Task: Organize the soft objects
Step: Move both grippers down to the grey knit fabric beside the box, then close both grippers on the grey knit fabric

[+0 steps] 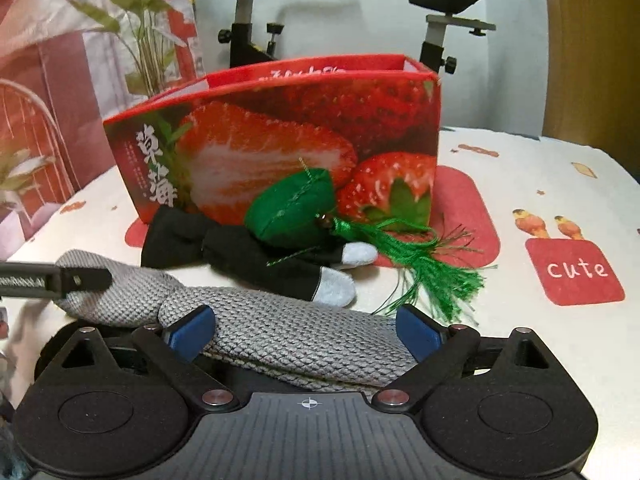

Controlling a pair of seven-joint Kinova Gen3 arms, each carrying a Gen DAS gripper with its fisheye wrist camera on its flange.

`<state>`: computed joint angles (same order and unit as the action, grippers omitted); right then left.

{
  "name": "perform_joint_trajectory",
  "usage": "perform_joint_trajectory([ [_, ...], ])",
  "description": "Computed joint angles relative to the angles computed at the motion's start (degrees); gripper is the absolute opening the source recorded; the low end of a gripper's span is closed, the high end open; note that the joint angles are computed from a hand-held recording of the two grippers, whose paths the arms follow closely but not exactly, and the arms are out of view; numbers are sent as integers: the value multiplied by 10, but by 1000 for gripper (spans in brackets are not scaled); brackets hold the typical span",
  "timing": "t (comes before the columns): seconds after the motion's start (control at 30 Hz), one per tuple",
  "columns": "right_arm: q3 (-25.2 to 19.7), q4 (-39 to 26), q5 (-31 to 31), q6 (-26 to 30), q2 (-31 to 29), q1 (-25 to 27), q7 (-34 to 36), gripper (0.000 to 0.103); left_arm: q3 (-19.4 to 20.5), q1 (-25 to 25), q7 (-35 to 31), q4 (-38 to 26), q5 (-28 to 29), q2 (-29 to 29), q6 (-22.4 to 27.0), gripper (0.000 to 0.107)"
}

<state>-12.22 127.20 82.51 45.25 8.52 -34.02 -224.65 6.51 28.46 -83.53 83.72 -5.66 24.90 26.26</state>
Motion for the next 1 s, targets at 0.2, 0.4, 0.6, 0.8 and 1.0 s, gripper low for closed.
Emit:
perform_joint_trajectory([
  [0.2,-1,11,-4,-20,-21,11,-18,94,-6,7,7,-9,-7,6,14,103],
  [0.4,-6,7,-44,-8,-35,6,17,82,-4,3,13,-8,-1,8,12,103],
  [0.6,-1,-9,-93,-6,-29,9,49,82,-4,3,12,-2,-3,6,5,103],
  [0.8,7,1,-68,-30,-26,14,35,73,-5,5,18,-5,-3,7,8,103],
  [1.0,15,-8,-47,-14,-6,21,62,51,19,-22,1,3,29,5,-9,103],
])
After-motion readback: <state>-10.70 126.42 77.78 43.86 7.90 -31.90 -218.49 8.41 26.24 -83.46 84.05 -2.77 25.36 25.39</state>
